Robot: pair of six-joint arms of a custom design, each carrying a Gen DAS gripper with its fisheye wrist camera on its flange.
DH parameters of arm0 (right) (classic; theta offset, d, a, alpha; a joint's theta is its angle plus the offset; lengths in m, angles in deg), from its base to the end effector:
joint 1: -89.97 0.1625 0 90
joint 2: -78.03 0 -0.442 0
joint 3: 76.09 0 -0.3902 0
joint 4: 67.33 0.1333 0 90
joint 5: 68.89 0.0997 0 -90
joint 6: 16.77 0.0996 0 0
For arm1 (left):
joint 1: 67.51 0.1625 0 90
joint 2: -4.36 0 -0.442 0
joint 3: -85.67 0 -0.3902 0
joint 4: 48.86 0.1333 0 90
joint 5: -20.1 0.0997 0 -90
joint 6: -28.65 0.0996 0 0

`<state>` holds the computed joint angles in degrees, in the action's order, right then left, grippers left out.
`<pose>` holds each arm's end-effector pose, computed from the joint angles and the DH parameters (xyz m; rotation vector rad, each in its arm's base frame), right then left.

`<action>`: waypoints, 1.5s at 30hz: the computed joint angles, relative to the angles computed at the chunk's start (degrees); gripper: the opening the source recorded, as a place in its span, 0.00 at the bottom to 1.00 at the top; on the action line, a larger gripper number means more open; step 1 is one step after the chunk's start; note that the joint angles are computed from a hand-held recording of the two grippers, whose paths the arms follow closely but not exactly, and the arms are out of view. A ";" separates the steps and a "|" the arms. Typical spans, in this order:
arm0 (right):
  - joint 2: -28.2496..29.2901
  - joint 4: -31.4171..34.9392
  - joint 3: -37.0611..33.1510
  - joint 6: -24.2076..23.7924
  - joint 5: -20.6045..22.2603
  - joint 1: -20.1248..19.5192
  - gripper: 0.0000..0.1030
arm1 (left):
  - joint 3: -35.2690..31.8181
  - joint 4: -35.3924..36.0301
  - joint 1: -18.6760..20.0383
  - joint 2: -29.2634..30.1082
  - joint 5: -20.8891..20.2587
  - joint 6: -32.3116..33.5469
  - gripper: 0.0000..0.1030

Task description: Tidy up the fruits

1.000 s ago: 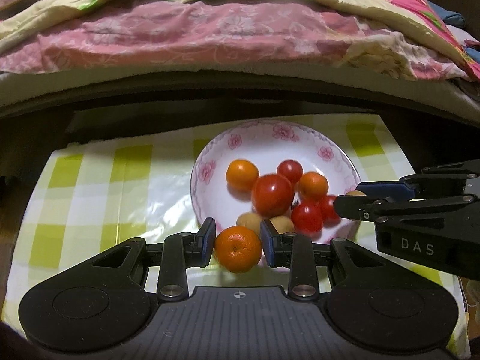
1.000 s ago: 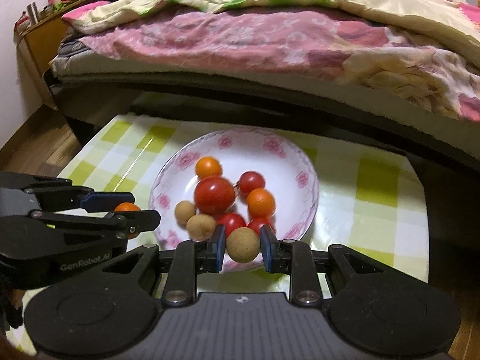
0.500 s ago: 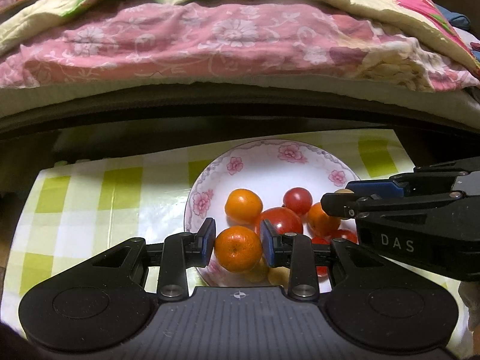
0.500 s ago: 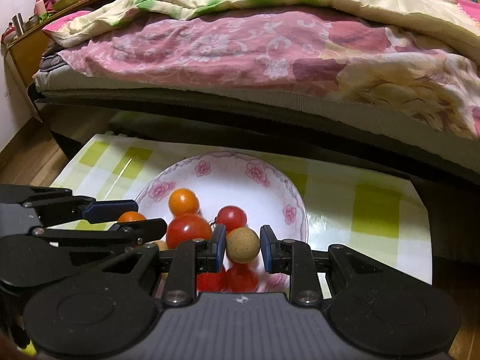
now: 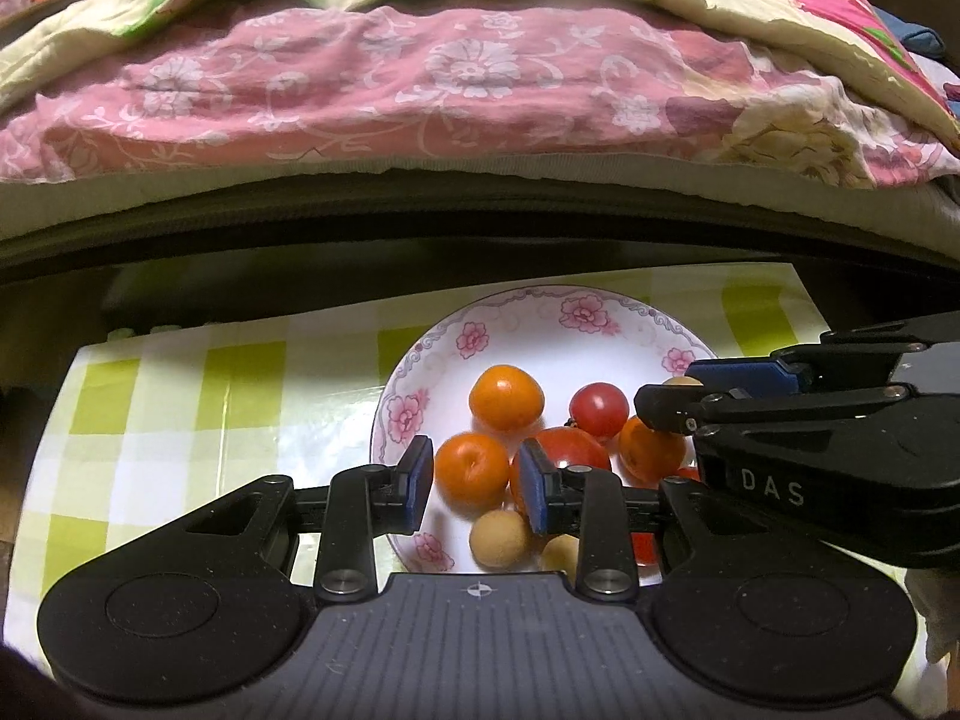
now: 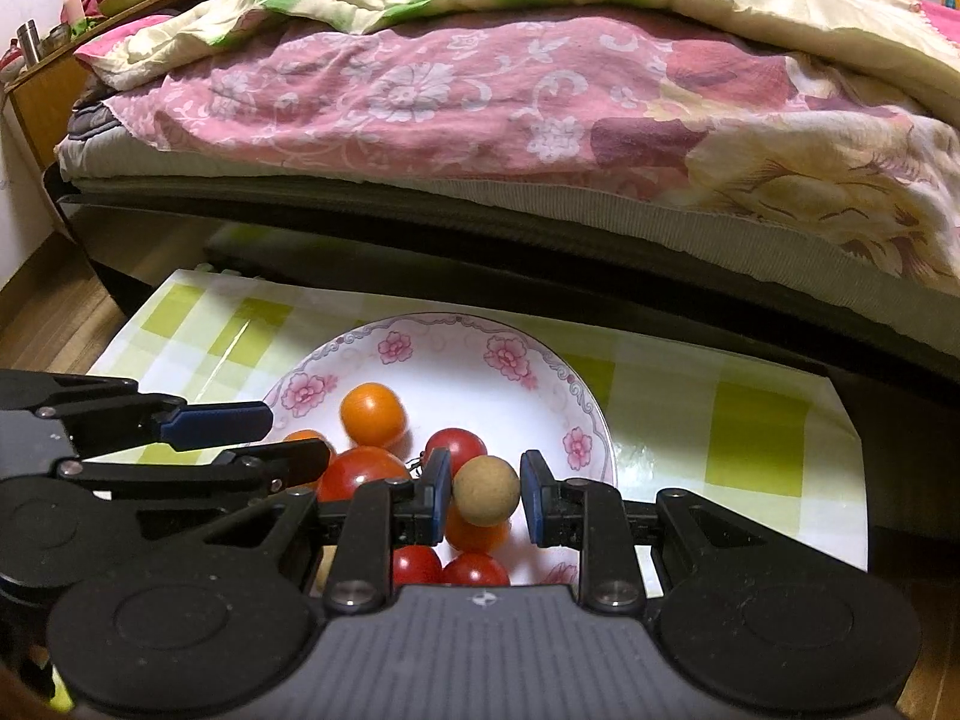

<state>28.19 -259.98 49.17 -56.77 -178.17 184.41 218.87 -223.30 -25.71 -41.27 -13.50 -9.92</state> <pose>0.1400 -0.5056 0.0847 0.8985 -2.4868 0.4723 -0.1706 -0.4426 0.0281 0.2238 2.2604 -0.7914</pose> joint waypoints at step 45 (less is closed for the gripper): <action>-1.78 -4.71 3.64 -0.96 0.37 1.76 0.41 | 2.85 25.16 -7.98 -7.41 7.69 -23.75 0.84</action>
<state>26.41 -264.69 52.81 -57.72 -177.80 186.17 221.72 -198.14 -33.69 -48.68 -5.81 -33.67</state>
